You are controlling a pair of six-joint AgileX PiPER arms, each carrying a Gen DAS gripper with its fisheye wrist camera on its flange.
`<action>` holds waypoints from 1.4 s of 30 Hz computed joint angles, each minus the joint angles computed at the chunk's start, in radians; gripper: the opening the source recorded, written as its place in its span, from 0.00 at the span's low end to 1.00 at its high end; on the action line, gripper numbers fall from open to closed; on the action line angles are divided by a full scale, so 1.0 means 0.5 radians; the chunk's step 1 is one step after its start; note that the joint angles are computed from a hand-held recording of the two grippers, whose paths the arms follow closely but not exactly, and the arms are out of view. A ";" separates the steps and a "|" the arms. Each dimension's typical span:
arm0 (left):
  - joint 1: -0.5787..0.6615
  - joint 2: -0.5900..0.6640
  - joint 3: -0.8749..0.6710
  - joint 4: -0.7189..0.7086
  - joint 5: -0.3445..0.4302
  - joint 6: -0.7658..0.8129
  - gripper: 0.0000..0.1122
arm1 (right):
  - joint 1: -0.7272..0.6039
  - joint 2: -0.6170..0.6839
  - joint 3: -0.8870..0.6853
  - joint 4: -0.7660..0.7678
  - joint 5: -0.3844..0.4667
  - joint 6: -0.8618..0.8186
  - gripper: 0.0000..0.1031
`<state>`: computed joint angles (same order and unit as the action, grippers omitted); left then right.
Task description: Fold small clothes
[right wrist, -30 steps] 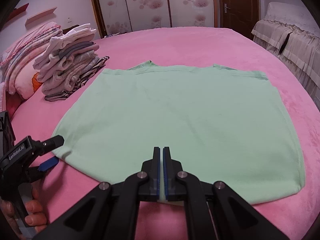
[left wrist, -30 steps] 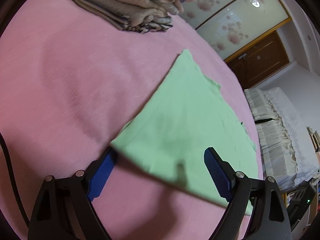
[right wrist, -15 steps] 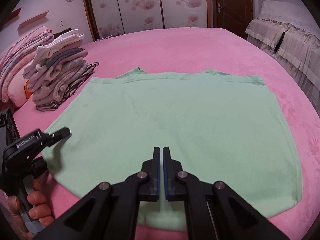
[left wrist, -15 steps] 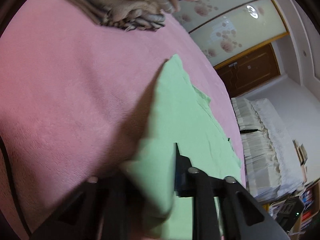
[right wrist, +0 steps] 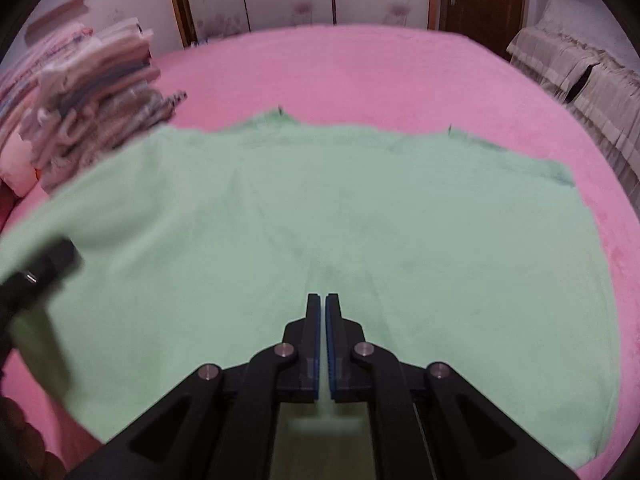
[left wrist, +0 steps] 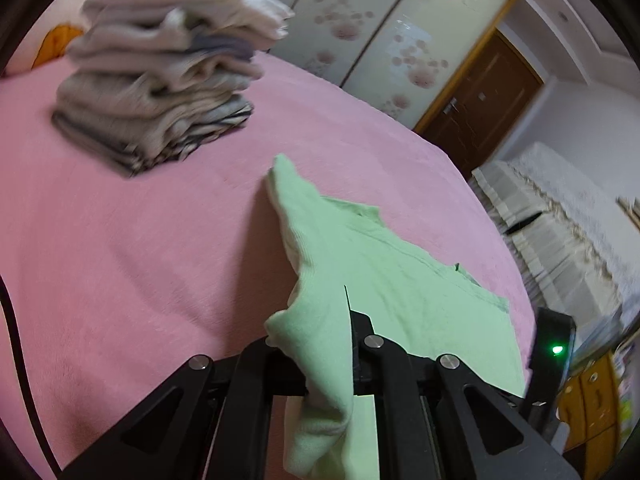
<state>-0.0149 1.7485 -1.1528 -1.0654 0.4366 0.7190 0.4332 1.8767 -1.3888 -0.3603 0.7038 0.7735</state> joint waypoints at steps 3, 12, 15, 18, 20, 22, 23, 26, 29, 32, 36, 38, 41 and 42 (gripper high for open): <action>-0.110 -0.016 -0.079 0.291 -0.039 -0.280 0.06 | -0.042 -0.078 0.091 0.087 -0.101 -0.065 0.02; -0.646 -0.021 -0.324 1.331 -0.148 -1.243 0.06 | -0.300 -0.660 0.634 0.172 -0.334 -0.203 0.02; -0.888 0.056 -0.467 1.662 -0.139 -1.563 0.06 | -0.485 -0.839 0.800 0.279 -0.350 -0.375 0.02; -1.126 0.194 -0.652 1.920 -0.100 -1.810 0.06 | -0.735 -1.017 0.970 0.506 -0.376 -0.653 0.02; -1.259 0.280 -0.748 2.034 -0.071 -1.903 0.06 | -0.939 -1.170 1.096 0.678 -0.366 -0.877 0.02; -1.397 0.380 -0.849 2.119 -0.024 -1.945 0.06 | -1.135 -1.296 1.189 0.826 -0.345 -1.087 0.02; -1.450 0.414 -0.887 2.160 0.001 -1.972 0.06 | -1.239 -1.351 1.229 0.894 -0.327 -1.195 0.02; -1.584 0.508 -0.956 2.160 0.072 -1.906 0.06 | -1.522 -1.443 1.312 1.109 -0.286 -1.510 0.03; -1.696 0.585 -0.998 2.390 0.161 -2.061 0.06 | -1.773 -1.466 1.353 1.333 -0.241 -1.821 0.03; -1.739 0.572 -0.928 2.491 0.117 -2.160 0.06 | -1.881 -1.440 1.374 1.467 -0.249 -1.968 0.03; -1.736 0.508 -0.844 2.581 0.040 -2.275 0.06 | -1.937 -1.441 1.413 1.616 -0.258 -2.114 0.03; -1.740 0.494 -0.851 2.663 0.003 -2.374 0.06 | -1.974 -1.459 1.428 1.706 -0.243 -2.213 0.03; -1.780 0.394 -0.720 2.838 -0.125 -2.495 0.06 | -1.995 -1.497 1.428 1.764 -0.221 -2.276 0.03; -1.799 0.390 -0.713 2.834 -0.129 -2.460 0.06 | -1.991 -1.502 1.421 1.761 -0.220 -2.274 0.03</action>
<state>-0.9143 1.9434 -1.5091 0.3515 0.3720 -0.5112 -0.5625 1.1257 -0.6783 0.5200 0.5936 -0.3638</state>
